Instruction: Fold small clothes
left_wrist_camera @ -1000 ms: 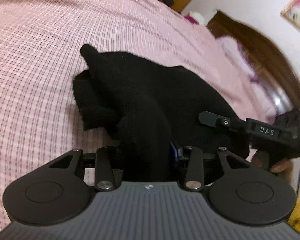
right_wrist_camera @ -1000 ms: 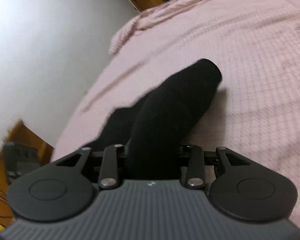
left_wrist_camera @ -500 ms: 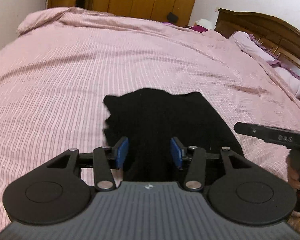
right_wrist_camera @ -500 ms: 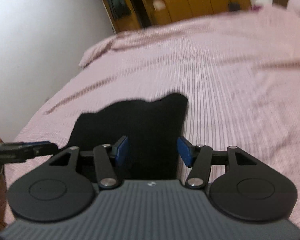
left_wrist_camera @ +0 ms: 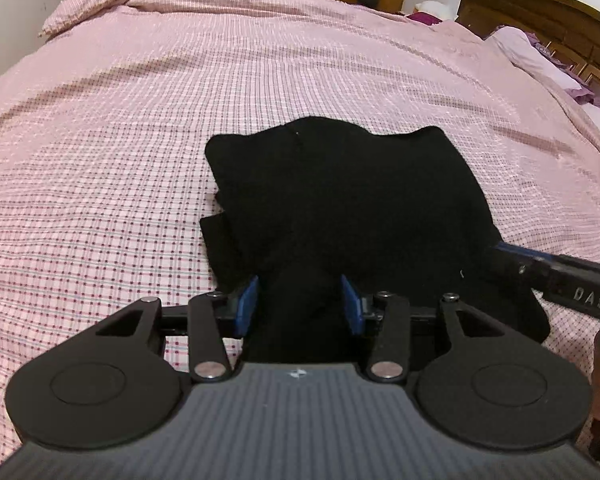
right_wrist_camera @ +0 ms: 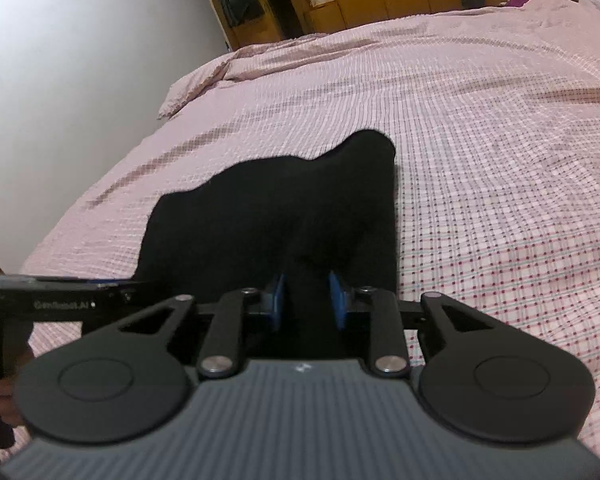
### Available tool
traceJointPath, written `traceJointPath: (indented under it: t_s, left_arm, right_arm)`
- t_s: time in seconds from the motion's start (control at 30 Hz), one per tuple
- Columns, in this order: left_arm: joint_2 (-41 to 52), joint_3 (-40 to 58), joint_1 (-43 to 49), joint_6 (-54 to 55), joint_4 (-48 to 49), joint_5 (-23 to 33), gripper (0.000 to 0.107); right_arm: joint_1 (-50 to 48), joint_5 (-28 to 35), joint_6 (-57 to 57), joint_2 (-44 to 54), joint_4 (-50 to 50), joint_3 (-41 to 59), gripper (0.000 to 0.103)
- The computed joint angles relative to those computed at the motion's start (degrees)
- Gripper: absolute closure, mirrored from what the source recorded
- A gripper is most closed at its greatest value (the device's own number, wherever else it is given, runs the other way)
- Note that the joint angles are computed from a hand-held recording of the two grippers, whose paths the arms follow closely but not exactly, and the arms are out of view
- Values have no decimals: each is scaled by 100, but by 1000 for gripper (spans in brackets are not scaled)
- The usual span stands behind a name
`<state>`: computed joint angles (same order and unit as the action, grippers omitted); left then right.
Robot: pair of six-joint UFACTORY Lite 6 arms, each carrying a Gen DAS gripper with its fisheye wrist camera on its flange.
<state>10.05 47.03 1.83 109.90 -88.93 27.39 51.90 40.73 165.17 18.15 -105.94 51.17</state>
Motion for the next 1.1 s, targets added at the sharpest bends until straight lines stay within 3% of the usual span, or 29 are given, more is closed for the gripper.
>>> traceJointPath:
  t_s: [0.1,0.2,0.23,0.33,0.47,0.6,0.77,1.1]
  left_arm:
    - [-467,-286,22,-330,225,-11,55]
    - [-870,-517,80,-799,633,-27,49]
    - [-1019,-614,113,-939,772,-25,44]
    - [-1637,-1019,278,-1157,1079,63,32]
    - [-2334,-1566,372,-1027,992,-73,12]
    - [-2804,-1944,424,-1354,1321,-229,8]
    - [-2848,-2191,243,-1942,1873,-572,7]
    - [-1797,-2048,-194,-1265,887,-1410,7]
  right_arm:
    - [282,241,-256,-299,460,-135,73]
    - [546,415,-376,-548,734,-279,54]
    - [664,489,-419,-627,825,-309,48]
    - [1040,747,-825,-756,1338,-242,45]
    - [1501,1112,-1478,-756,2122,-5,28]
    - [1746,1182,-1772,-687,2704,116,28]
    - [1843,826,-1794,-542,3169,126,28]
    - [1595,31,-1500,99,3548,246,28]
